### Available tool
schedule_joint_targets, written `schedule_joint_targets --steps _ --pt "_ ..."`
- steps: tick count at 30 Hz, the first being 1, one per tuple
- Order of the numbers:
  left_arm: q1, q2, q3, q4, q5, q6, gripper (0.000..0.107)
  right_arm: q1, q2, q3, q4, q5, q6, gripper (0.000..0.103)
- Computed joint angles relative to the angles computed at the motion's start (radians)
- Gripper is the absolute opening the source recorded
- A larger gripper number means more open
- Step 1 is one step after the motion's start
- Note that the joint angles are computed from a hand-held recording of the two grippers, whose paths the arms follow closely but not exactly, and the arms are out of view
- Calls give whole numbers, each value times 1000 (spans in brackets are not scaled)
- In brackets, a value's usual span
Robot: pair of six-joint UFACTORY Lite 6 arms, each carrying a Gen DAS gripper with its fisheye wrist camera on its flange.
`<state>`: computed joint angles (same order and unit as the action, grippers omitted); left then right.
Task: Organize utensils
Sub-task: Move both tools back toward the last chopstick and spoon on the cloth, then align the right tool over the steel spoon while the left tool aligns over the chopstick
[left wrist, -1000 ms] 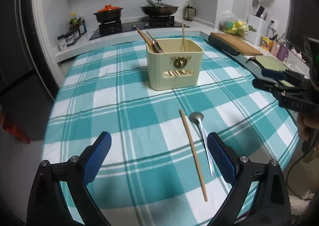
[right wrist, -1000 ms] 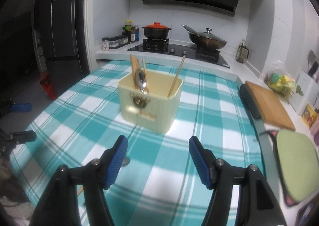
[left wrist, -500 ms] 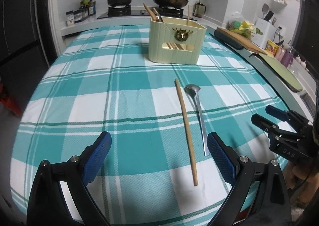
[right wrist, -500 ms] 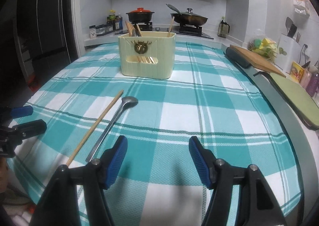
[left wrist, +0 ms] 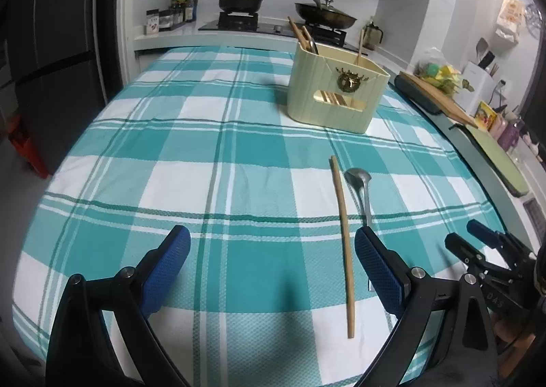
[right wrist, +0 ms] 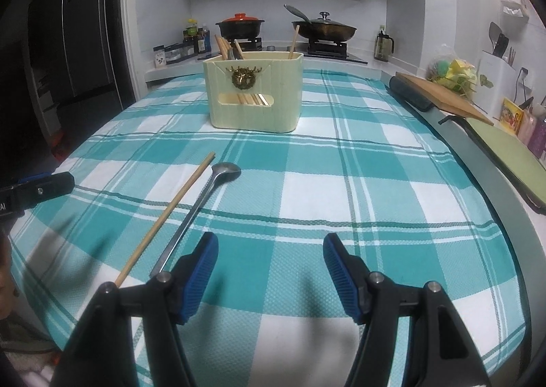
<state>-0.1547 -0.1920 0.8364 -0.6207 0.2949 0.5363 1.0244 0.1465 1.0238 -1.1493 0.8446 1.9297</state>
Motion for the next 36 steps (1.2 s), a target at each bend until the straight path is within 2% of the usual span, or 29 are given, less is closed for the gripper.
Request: schedule_joint_targets --steps 9,14,17,19,20,24,28,34,36 --pt "-4 12 19 53 10 -70 97 5 10 9 -6 -5 0 65" --pt "7 -8 -10 32 -1 -54 99 10 -29 -33 -25 19 44 65" --pt "20 13 -7 -10 12 -19 99 -25 -36 -46 -9 -4 44 65" --pt "24 25 -3 -30 13 -1 99 -60 -31 -38 4 -52 16 60" --pt "24 30 0 -32 11 2 99 -74 -25 -30 7 -75 2 52" --pt "16 46 7 -26 5 -7 99 -154 56 80 76 -226 -128 35" --pt "7 51 5 -3 -2 -36 99 -238 219 276 220 -365 -325 31" --pt "-4 35 -15 63 -18 -89 99 -281 508 586 478 -360 -639 31" --pt "-5 37 -21 74 -22 -97 99 -269 515 576 402 -350 -580 28"
